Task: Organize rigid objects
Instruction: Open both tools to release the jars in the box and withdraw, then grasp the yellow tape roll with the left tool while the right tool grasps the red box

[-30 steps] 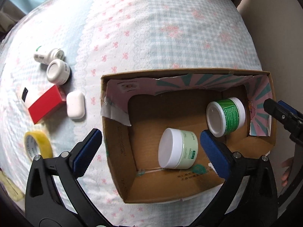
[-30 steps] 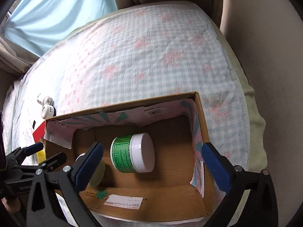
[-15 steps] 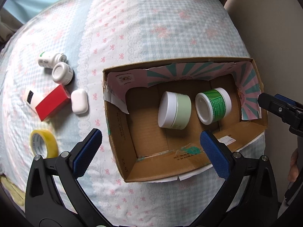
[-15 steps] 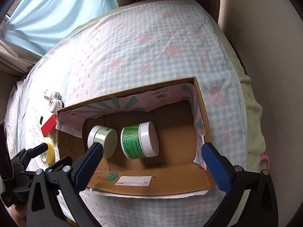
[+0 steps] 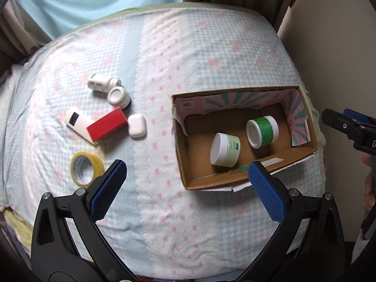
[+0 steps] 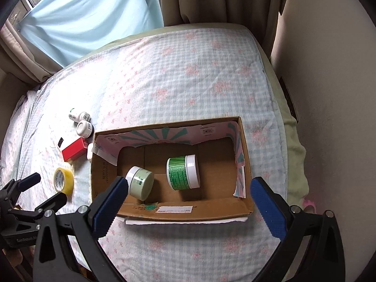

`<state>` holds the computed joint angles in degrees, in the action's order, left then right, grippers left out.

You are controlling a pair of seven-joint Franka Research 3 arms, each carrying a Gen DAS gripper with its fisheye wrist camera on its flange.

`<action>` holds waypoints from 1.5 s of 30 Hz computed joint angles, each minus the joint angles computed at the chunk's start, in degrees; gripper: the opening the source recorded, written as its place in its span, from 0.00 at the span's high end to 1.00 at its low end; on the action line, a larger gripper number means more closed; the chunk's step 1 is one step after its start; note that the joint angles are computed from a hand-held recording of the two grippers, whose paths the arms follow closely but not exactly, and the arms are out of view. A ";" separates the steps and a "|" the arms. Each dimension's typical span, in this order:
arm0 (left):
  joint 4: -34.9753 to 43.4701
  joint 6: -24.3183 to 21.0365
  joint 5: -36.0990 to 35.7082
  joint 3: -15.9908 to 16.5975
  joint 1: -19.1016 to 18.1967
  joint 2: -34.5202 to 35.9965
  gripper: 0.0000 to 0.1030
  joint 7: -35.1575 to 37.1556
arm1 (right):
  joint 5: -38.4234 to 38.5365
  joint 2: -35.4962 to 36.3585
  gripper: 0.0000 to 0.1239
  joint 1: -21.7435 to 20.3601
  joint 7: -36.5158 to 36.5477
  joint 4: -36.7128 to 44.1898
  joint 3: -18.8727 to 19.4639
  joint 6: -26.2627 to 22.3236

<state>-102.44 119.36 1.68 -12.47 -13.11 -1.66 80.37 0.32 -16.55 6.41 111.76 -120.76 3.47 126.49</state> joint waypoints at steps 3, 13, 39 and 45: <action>-2.44 0.35 0.41 1.15 1.16 -3.88 0.00 -0.09 | 0.70 -0.34 0.17 0.84 -1.15 1.21 0.33 0.84; -12.41 1.53 1.03 6.05 6.16 -16.38 0.00 -2.48 | 4.67 1.88 0.17 5.12 -8.32 6.42 1.58 4.02; -28.99 19.96 3.45 9.75 15.50 -7.80 0.00 -7.11 | 9.15 45.63 0.17 15.00 -54.36 51.51 3.20 -7.48; -28.11 25.49 6.97 8.58 16.08 0.02 0.00 -6.91 | 4.67 54.92 0.17 18.20 -65.38 59.13 2.04 -7.91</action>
<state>-130.55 144.85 8.65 -3.89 2.97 -1.64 73.46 4.98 38.38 24.61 46.38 -61.63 5.51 118.57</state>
